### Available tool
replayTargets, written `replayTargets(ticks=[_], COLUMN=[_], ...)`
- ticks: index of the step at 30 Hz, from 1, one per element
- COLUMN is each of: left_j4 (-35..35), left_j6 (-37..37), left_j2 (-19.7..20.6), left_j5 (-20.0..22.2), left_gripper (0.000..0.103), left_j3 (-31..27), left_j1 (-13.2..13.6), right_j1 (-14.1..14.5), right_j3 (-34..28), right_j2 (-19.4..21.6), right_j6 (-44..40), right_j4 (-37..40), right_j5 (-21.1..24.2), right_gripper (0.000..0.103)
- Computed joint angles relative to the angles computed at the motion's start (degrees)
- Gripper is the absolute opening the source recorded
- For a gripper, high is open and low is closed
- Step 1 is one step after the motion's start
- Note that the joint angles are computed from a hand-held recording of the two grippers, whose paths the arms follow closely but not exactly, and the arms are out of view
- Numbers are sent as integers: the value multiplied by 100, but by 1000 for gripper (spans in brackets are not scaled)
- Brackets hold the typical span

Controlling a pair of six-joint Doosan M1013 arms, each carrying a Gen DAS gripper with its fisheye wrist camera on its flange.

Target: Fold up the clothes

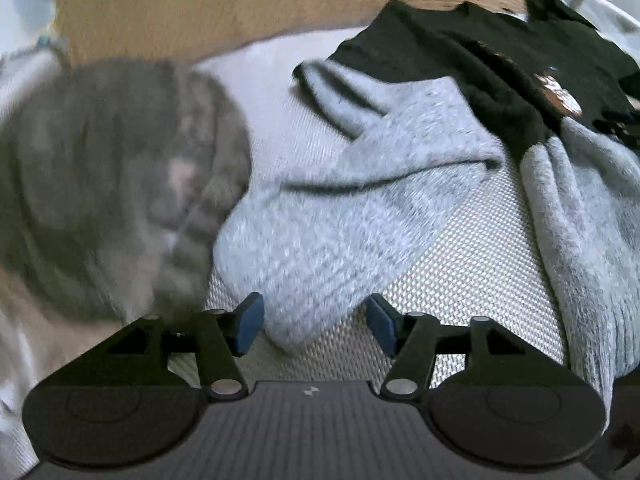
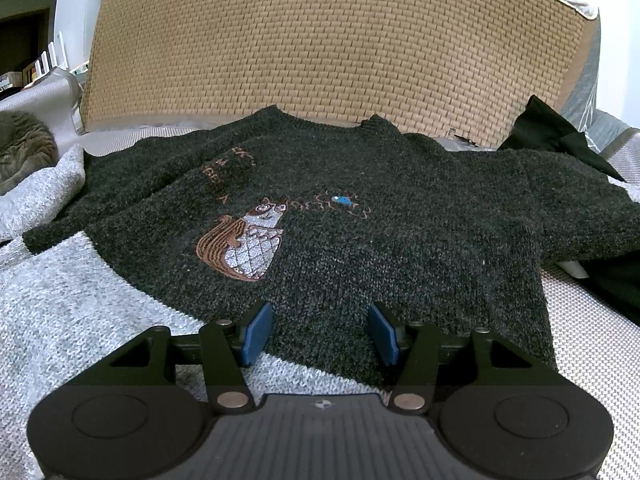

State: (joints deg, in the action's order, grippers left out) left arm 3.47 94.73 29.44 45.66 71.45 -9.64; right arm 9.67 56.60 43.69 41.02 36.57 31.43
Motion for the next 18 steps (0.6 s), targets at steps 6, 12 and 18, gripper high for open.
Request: replayTargets(ticks=[6, 12, 18], left_j4=[-201, -537, -487], left_j6=[-308, -448, -412], left_j2=[26, 69, 52], left_j5=[-164, -145, -176], left_gripper=[78, 81, 71], left_j3=[36, -10, 5], left_j1=[55, 123, 102], right_j1=[5, 5, 4], right_j3=[5, -9, 7], right_j2=[-1, 5, -4], right_j6=[7, 14, 5], right_j4=[-7, -17, -12], right_j5=[-13, -3, -15], right_gripper=[58, 58, 58])
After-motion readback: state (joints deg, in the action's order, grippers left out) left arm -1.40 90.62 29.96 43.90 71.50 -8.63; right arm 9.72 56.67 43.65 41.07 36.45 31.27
